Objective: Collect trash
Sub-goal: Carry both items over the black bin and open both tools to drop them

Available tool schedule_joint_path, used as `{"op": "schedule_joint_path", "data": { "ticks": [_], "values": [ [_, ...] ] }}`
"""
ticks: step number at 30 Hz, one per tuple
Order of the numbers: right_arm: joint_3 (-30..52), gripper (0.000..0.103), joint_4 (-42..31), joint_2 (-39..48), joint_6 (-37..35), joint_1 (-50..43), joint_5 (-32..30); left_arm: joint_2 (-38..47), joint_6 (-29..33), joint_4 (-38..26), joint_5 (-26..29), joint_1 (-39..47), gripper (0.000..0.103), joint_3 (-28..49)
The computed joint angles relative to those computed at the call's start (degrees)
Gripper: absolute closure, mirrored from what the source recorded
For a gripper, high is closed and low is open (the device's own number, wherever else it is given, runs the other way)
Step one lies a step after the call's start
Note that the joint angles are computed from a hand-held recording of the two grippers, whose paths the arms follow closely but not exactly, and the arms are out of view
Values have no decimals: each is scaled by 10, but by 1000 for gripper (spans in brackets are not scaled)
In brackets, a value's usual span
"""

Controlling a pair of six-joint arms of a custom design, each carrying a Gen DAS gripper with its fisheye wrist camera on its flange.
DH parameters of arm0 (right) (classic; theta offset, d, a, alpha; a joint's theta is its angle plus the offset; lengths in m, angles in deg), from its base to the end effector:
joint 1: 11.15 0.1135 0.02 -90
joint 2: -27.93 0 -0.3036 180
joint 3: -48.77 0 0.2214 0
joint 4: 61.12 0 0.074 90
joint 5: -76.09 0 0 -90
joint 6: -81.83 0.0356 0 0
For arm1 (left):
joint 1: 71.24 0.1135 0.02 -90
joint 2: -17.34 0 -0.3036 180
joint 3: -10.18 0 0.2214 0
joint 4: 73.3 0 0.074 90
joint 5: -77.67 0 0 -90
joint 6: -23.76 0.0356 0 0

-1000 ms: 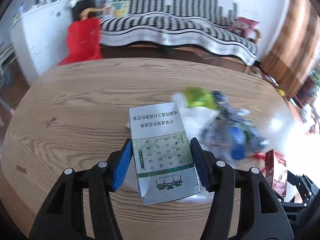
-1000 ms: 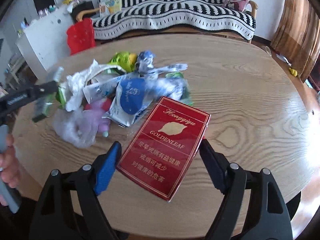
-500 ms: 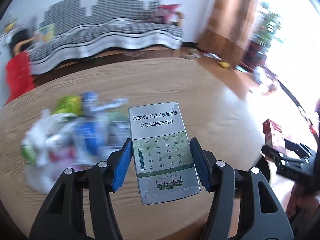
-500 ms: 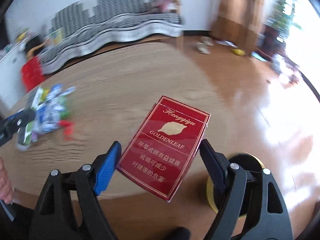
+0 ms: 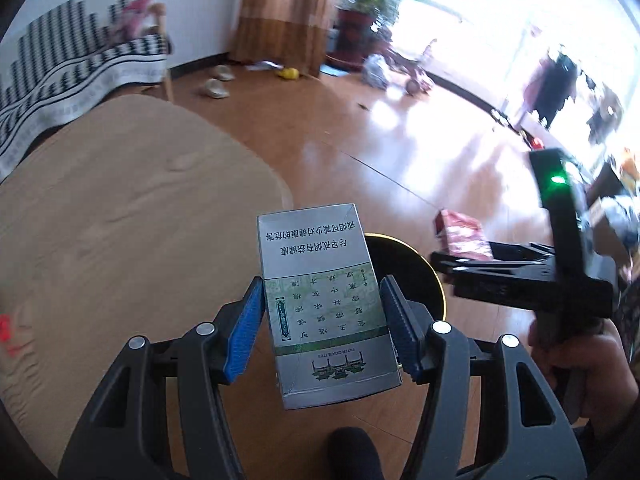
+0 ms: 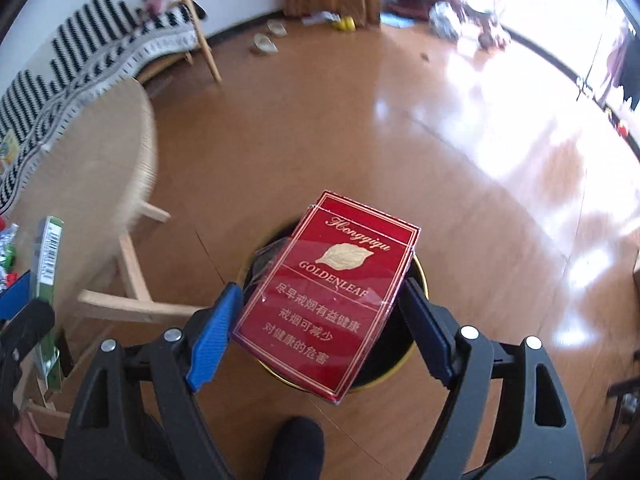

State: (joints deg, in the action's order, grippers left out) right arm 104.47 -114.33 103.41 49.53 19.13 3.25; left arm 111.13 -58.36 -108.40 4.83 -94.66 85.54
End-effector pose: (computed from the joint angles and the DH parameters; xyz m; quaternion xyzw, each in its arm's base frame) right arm 0.1640 0.0836 0.2292 0.2532 0.9448 -0.0046 0.2077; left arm 0.2842 -0.1346 0.2596 0.2983 0.8917 -0.1822 0.2874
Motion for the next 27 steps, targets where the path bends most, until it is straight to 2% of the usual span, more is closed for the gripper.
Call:
{"op": "schedule_joint_path", "data": {
  "ticks": [3,4,6,10,17,19,20,27],
  "values": [
    [-66,24,69,11,-49,-66,-62,29,-10,24,-7,-33,46,-4],
    [-65,24,82,35,-39,-60,-70,42,-9,30,-8,-38,46,-2],
    [-91,24,128,64,-67,-95,-99,62,-8,37,-12,-44,46,6],
    [-84,24,188,142,-86,-133,-131,82,-14,28,-20,-53,46,23],
    [-101,23,207,130,-82,-150,-147,98,-23,25,-23,-63,46,35],
    [-106,15,211,125,-80,-156,-149,111,-22,26,-21,-62,46,43],
    [-106,11,204,116,-78,-158,-143,113,-24,26,-20,-63,46,44],
    [-104,9,160,50,-65,-188,-126,145,-25,26,-21,-78,45,52]
  ]
}}
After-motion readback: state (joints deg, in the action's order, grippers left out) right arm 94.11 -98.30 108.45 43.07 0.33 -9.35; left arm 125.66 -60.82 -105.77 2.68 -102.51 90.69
